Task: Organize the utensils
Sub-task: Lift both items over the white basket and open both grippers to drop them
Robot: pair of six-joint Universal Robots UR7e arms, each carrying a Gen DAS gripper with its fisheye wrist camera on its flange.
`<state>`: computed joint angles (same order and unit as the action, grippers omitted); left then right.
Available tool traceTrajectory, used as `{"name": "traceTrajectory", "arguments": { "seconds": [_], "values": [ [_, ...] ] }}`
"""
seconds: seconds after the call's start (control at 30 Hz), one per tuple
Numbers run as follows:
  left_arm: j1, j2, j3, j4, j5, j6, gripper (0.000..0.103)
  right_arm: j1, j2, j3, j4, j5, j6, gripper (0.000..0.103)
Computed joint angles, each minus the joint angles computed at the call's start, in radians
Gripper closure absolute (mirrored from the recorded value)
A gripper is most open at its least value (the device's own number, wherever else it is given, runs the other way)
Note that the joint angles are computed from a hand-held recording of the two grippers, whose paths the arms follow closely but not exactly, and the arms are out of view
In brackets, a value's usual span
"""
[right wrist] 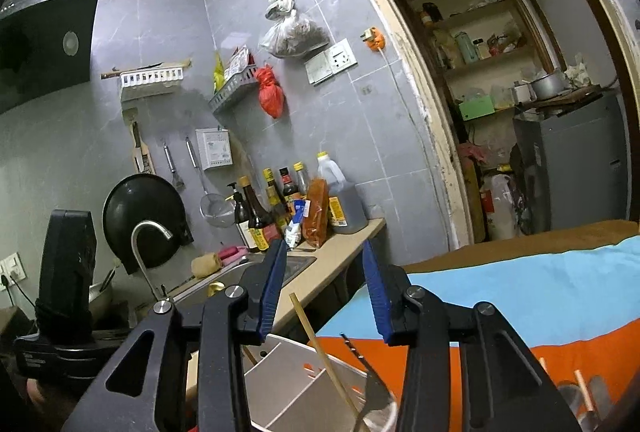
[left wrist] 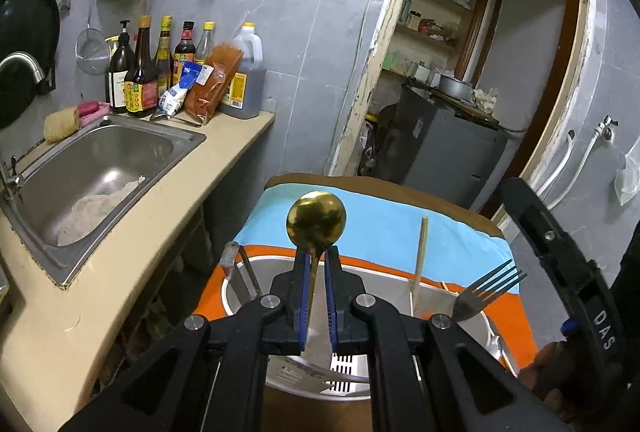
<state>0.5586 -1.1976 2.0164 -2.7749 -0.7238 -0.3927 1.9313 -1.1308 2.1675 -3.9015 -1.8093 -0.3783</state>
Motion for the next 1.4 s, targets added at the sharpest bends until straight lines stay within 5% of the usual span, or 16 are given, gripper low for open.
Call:
{"name": "traceTrajectory", "arguments": {
  "seconds": [0.13, 0.2, 0.37, 0.53, 0.63, 0.7, 0.83, 1.03, 1.4],
  "values": [
    [-0.010, 0.004, 0.003, -0.032, 0.010, 0.012, 0.074, 0.010, -0.029, 0.015, -0.014, -0.034, -0.015, 0.059],
    [-0.020, 0.004, 0.018, -0.083, 0.016, 0.011, 0.042, 0.015, -0.045, 0.021, -0.011, -0.051, -0.018, 0.056],
    [-0.044, 0.013, 0.022, -0.132, 0.043, 0.009, 0.040, 0.028, -0.092, 0.046, -0.011, -0.124, -0.037, 0.045],
    [-0.083, 0.039, 0.029, -0.194, 0.083, 0.048, 0.022, 0.044, -0.151, 0.079, -0.012, -0.201, -0.065, 0.031],
    [-0.124, 0.075, 0.037, -0.257, 0.141, 0.088, 0.009, 0.054, -0.190, 0.099, -0.010, -0.255, -0.091, 0.013],
    [-0.150, 0.103, 0.042, -0.323, 0.181, 0.126, 0.002, 0.059, -0.216, 0.111, -0.018, -0.286, -0.114, 0.012],
    [-0.192, 0.156, 0.040, -0.398, 0.220, 0.170, 0.000, 0.069, -0.269, 0.127, -0.023, -0.348, -0.165, 0.002],
    [-0.233, 0.199, 0.038, -0.385, 0.223, 0.122, 0.000, 0.054, -0.380, 0.160, 0.024, -0.379, -0.203, 0.001],
    [-0.273, 0.258, 0.039, -0.223, 0.165, -0.062, 0.000, -0.103, -0.573, 0.223, 0.217, -0.309, -0.180, 0.001]
  ]
}}
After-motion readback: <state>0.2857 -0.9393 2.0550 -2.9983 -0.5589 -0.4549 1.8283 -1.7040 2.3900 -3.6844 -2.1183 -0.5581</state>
